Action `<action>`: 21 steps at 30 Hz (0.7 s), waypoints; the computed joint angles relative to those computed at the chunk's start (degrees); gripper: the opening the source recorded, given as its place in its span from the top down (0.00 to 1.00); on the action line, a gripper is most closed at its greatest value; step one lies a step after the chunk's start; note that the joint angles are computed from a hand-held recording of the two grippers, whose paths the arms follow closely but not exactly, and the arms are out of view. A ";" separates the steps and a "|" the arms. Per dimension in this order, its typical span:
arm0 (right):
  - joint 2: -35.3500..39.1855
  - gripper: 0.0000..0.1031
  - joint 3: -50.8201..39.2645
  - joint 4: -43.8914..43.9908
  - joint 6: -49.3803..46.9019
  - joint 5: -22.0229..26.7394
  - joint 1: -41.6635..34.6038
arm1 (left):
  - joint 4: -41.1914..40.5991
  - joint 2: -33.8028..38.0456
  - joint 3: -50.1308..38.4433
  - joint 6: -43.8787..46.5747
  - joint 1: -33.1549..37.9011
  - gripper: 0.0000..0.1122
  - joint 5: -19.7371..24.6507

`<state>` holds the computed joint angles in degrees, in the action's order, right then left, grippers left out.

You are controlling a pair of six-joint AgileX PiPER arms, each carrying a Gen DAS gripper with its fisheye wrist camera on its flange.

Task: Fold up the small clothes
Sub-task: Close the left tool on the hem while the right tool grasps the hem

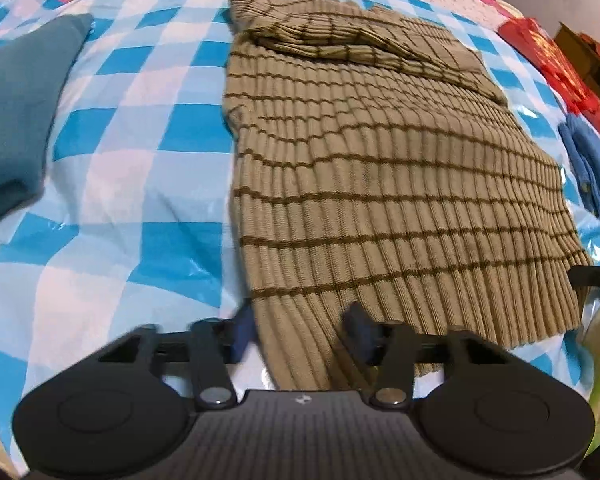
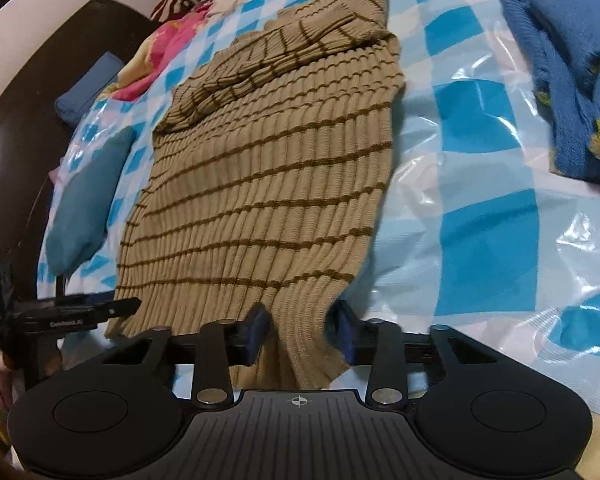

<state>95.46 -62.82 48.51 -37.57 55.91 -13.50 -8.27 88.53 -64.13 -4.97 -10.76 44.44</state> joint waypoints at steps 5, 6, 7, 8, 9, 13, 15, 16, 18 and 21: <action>-0.40 0.83 2.10 7.10 -1.95 2.86 -4.23 | -9.15 -2.35 3.33 4.88 3.27 0.81 -2.36; -0.69 0.84 2.64 8.36 -2.55 3.37 -4.87 | -9.92 -2.62 3.81 5.70 3.42 0.81 -2.90; -0.93 0.87 3.21 9.75 -3.15 3.95 -5.47 | -9.86 -2.70 3.86 5.77 3.37 0.81 -3.02; -1.07 0.89 3.56 10.91 -3.60 4.62 -5.93 | -10.17 -2.78 3.93 6.02 3.49 0.82 -3.04; -1.35 0.89 3.89 11.99 -4.12 5.25 -6.29 | -11.09 -2.80 3.96 6.68 3.96 0.82 -2.94; -2.07 0.89 3.90 12.12 -3.99 3.60 -4.64 | -11.83 -2.47 4.17 7.04 4.38 0.82 -3.21; -1.57 0.89 3.83 11.83 -3.30 2.73 -3.79 | -10.35 -2.60 4.55 5.99 3.55 0.82 -3.95; -1.45 0.89 3.82 11.44 -2.81 2.05 -3.24 | -9.60 -2.75 4.76 5.57 3.09 0.82 -4.33; -1.73 0.89 4.39 11.06 -2.85 0.77 -2.67 | -8.45 -2.92 5.07 5.14 2.42 0.82 -4.89; -2.16 0.89 5.56 10.62 -2.65 -0.24 -3.01 | -8.88 -2.93 5.16 5.33 2.66 0.82 -4.89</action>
<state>93.30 -57.26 59.13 -40.23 55.67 -16.52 -17.14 85.60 -58.97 0.36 -8.10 39.54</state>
